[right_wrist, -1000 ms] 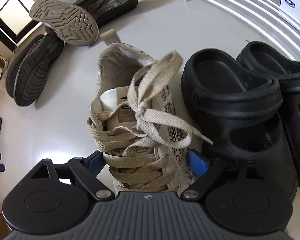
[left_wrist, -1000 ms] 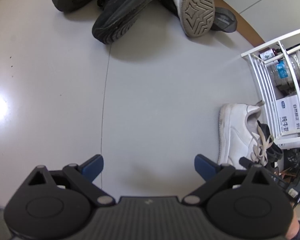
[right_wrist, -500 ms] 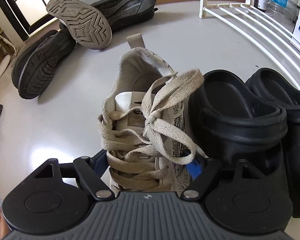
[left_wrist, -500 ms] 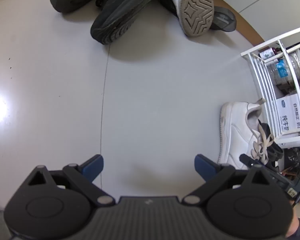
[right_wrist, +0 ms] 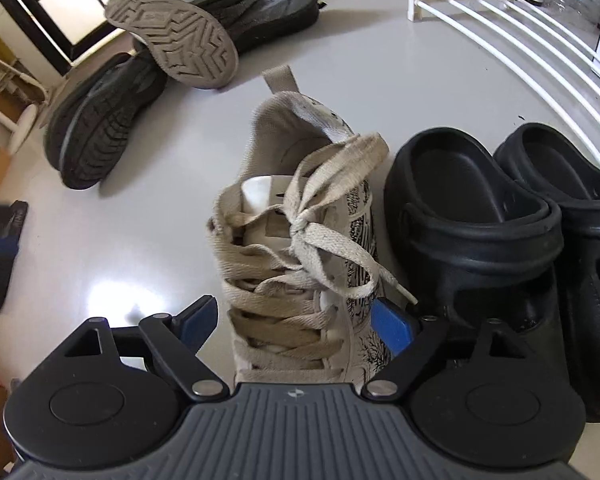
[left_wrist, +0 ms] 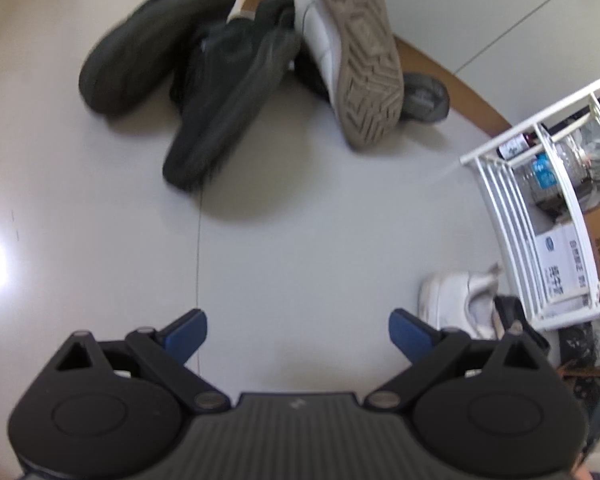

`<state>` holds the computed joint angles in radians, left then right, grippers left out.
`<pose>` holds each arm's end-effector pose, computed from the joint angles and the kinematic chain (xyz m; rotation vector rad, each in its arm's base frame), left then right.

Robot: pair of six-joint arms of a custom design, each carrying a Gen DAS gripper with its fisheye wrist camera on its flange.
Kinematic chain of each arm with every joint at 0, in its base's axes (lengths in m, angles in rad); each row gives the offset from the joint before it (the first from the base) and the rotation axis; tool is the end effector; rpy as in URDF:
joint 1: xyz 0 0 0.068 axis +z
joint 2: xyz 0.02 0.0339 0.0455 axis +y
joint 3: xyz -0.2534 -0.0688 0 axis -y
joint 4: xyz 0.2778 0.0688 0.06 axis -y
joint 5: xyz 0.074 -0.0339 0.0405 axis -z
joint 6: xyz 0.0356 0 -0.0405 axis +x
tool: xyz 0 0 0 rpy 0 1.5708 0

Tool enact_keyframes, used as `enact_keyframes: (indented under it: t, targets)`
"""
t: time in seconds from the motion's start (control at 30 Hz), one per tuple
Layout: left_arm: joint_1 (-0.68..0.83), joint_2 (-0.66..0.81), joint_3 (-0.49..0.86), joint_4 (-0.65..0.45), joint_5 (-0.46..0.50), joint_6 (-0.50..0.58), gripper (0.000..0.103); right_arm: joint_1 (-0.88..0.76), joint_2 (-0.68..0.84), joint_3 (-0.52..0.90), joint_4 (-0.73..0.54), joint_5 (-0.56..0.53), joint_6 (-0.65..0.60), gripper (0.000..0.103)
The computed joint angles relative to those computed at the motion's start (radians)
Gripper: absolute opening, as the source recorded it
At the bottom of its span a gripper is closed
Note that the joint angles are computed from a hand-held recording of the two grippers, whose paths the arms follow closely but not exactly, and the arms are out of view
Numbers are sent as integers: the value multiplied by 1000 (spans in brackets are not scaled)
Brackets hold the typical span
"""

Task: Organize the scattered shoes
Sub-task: 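Lower the white sneaker beside the clogs and open the right tool, then move the left tool to the shoe heap toward the print sneaker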

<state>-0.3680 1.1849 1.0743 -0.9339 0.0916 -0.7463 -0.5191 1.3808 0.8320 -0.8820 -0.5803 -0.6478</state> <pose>0.2436 -0.0974 0.2826 -0.4750 2.6585 -0.4897 0.2310 -0.1095 0.1659 -0.2260 2.6442 0.5587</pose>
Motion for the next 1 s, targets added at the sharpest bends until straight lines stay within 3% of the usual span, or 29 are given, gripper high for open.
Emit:
enact_keyframes:
  t: [0.2,0.4,0.63,0.73,1.0]
  targets:
    - [6,196,197,4,-39,63,102,-23,-6,17,-37,-46,-47,88]
    - [40,380,382,-10,-26,44,103,-47,11,38,-43,-69,-55,88]
    - [62,544,610,-72,-82,4,103,-69,35,57,-45,-95,-47,88]
    - [63,650,772,-117,-150,-13,103,-79,35,65,-47,-113,-47,88]
    - [54,913,1168,-234,-194,-12,103,-89,55,85,-41,-145,-24,88]
